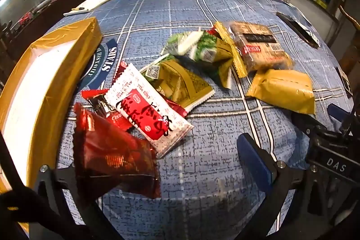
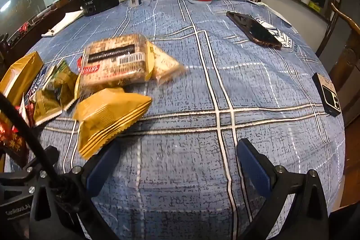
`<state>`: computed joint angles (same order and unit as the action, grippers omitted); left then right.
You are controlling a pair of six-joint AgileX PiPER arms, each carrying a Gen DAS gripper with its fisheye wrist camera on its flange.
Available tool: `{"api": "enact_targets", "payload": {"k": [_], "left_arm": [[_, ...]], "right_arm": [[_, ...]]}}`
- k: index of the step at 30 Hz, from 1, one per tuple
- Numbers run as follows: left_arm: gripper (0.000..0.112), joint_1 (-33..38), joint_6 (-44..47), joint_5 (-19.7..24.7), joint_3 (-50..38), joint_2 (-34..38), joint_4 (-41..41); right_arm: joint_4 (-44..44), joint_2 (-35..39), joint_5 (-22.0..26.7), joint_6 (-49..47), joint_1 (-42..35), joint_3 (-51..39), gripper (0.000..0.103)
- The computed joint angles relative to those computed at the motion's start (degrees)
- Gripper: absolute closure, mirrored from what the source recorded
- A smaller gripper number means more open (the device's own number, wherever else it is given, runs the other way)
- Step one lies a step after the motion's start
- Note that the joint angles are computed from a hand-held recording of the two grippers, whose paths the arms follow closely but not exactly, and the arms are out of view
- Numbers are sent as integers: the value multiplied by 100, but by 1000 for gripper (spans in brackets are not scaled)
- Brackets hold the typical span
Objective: Organize snacks
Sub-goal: 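Move both grippers toward the snack pile on the table, then grasp the red candy packet with the left gripper while the right grasps the yellow biscuit pack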
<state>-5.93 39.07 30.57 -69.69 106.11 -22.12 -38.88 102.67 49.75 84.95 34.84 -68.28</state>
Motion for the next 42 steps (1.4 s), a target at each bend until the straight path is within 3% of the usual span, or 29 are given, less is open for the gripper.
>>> {"api": "enact_targets", "payload": {"k": [3,7,10,12,14,20,25,28,32,35,38,42], "left_arm": [[9,67,288,177,-18,-11,-109],[9,171,967,76,255,-145,-589],[9,227,1283,30,443,-253,-810],[9,252,1322,45,484,-283,-835],[9,235,1137,110,460,-293,-660],[12,189,1032,613,374,-363,-408],[18,703,2170,1458,491,-697,-1474],[18,1017,3053,1537,798,-1150,-2197],[18,1846,4854,1926,1247,-1795,-4004],[18,2167,5341,2171,1182,-1955,-4584],[17,2158,4690,2276,523,-1620,-4076],[17,2179,4375,1910,127,-1290,-3665]], "right_arm": [[150,-19,80,-82,48,-17,0],[534,-82,-9,-641,-80,-51,0],[423,-209,-217,-446,-71,140,0],[185,-242,-260,-75,8,248,0],[243,-66,-2,-257,58,22,0],[211,-32,29,-291,63,-38,1],[-129,-251,450,245,331,77,7],[-430,-461,725,484,542,99,7],[-749,-595,876,658,707,24,7],[-851,-604,891,664,722,-39,8],[-919,-681,633,762,652,69,9],[-995,-945,-92,991,424,447,12]]}}
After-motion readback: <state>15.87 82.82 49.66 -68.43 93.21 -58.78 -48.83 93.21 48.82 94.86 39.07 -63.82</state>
